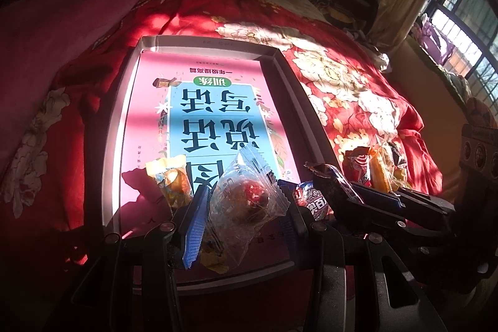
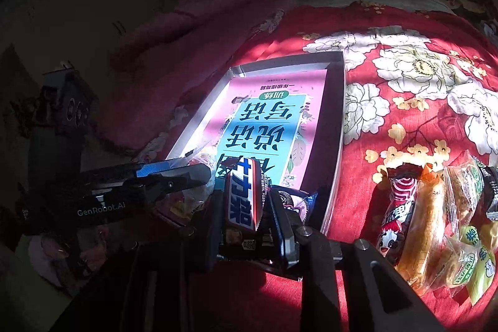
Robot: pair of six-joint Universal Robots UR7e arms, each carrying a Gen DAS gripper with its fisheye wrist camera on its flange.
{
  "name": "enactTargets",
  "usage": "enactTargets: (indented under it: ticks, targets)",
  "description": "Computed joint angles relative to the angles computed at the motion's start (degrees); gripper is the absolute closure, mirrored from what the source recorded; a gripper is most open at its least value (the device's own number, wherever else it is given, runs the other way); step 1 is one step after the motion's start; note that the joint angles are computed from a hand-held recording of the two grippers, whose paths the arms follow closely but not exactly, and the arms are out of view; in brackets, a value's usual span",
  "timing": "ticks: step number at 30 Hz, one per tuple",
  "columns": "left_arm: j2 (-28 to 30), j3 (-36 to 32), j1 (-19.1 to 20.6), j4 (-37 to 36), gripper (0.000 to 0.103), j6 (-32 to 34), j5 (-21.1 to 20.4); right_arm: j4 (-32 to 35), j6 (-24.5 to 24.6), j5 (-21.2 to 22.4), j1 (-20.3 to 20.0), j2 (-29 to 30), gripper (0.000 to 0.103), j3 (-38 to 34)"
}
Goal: Organize snacks
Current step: 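Carry the candy bar with the right tool while the left tool carries the pastry bag to the tray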
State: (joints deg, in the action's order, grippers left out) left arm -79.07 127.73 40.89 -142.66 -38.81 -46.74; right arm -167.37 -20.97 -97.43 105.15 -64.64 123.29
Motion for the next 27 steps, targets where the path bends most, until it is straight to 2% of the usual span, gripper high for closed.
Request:
enactTargets:
  ticks: [9,19,27]
  targets:
    - [1.5,-0.41,-0.65,0.6,0.057,1.34,1.31,-3.44,-2.43,-4.77,1.37,2.18,0.074,-0.77]
    - [3.44,-0.82,-0.45,1.06,0.057,1.67,0.31,-7.37,-4.51,-9.23,2.27,4.33,0.074,-1.06]
    - [3.97,-0.9,-0.72,1.13,0.057,1.89,0.94,-7.47,-3.92,-8.46,1.77,3.42,0.074,-0.36]
